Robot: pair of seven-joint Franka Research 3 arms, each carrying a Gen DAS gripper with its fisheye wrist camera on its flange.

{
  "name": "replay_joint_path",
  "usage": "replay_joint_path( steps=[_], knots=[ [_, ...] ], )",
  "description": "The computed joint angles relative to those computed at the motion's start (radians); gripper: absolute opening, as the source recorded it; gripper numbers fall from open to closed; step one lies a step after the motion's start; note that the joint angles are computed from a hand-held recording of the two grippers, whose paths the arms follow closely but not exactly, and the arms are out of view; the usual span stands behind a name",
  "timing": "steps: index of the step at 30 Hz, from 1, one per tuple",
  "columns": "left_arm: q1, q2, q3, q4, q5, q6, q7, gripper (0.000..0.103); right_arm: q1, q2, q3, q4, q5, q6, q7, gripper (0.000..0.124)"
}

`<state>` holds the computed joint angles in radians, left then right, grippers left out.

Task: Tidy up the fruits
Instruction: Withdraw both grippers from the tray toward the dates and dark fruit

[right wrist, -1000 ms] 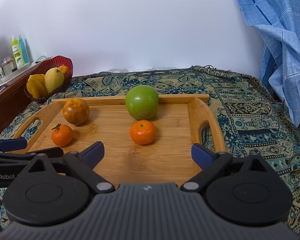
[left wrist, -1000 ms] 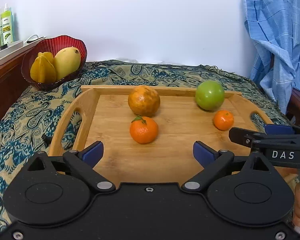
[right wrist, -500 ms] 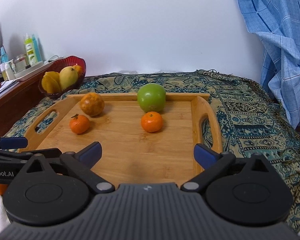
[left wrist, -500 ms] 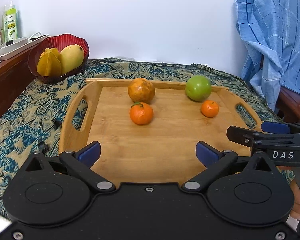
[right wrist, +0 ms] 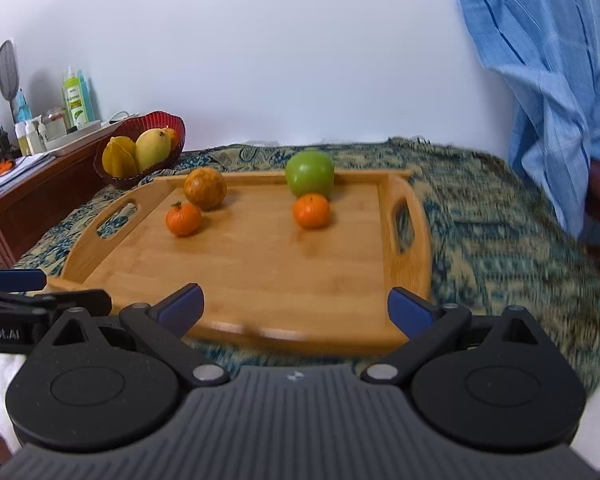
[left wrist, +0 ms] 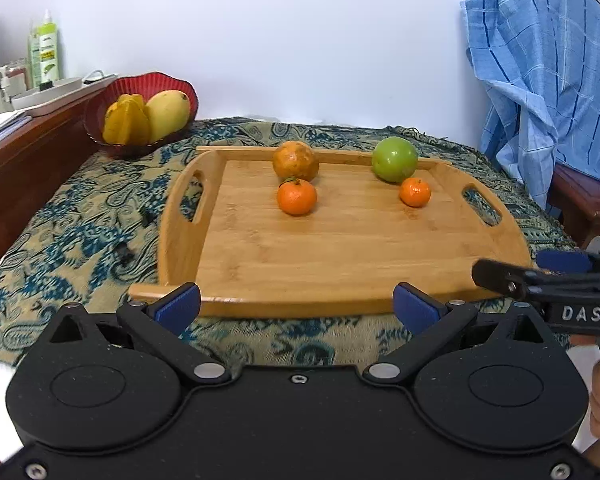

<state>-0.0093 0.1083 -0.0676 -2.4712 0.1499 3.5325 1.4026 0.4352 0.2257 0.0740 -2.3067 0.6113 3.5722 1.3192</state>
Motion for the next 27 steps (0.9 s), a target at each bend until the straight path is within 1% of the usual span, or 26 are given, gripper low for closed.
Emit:
replay_joint_path(
  steps=[2, 4, 7, 10, 12, 15, 17, 20, 23, 25, 27],
  knots=[
    [-0.03, -0.01, 0.013, -0.034, -0.075, 0.035, 0.062, 0.103, -0.008, -0.016, 0.017, -0.039, -0.013, 0.024, 0.034, 0.103],
    [-0.038, -0.018, 0.012, -0.059, -0.117, 0.056, 0.093, 0.103, -0.005, -0.03, 0.023, -0.071, -0.018, 0.046, 0.044, 0.103],
    [-0.02, -0.03, 0.003, -0.095, -0.1, 0.086, 0.092, 0.103, 0.013, -0.041, 0.025, -0.103, 0.004, 0.086, 0.02, 0.103],
    [-0.025, -0.044, -0.003, -0.128, -0.138, 0.108, 0.153, 0.103, 0.016, -0.051, 0.037, -0.13, 0.0, 0.109, 0.023, 0.103],
    [-0.027, -0.055, -0.008, -0.148, -0.163, 0.115, 0.186, 0.103, 0.02, -0.057, 0.043, -0.143, 0.0, 0.117, 0.026, 0.103],
    [-0.017, -0.067, -0.016, -0.173, -0.159, 0.124, 0.185, 0.103, 0.036, -0.059, 0.051, -0.156, 0.021, 0.136, 0.014, 0.103],
    [-0.012, -0.072, -0.02, -0.184, -0.159, 0.118, 0.184, 0.103, 0.051, -0.061, 0.056, -0.162, 0.051, 0.135, 0.0, 0.103],
    [-0.013, -0.074, -0.024, -0.196, -0.183, 0.111, 0.215, 0.103, 0.063, -0.066, 0.065, -0.177, 0.063, 0.139, 0.001, 0.103],
    [-0.011, -0.075, -0.026, -0.219, -0.182, 0.139, 0.227, 0.101, 0.071, -0.065, 0.071, -0.188, 0.071, 0.173, 0.011, 0.103],
    [-0.011, -0.078, -0.028, -0.233, -0.186, 0.152, 0.241, 0.099, 0.068, -0.067, 0.075, -0.196, 0.066, 0.178, 0.038, 0.103],
    [-0.007, -0.084, -0.028, -0.242, -0.174, 0.155, 0.242, 0.093, 0.057, -0.073, 0.078, -0.205, 0.043, 0.175, 0.082, 0.103]
  ],
)
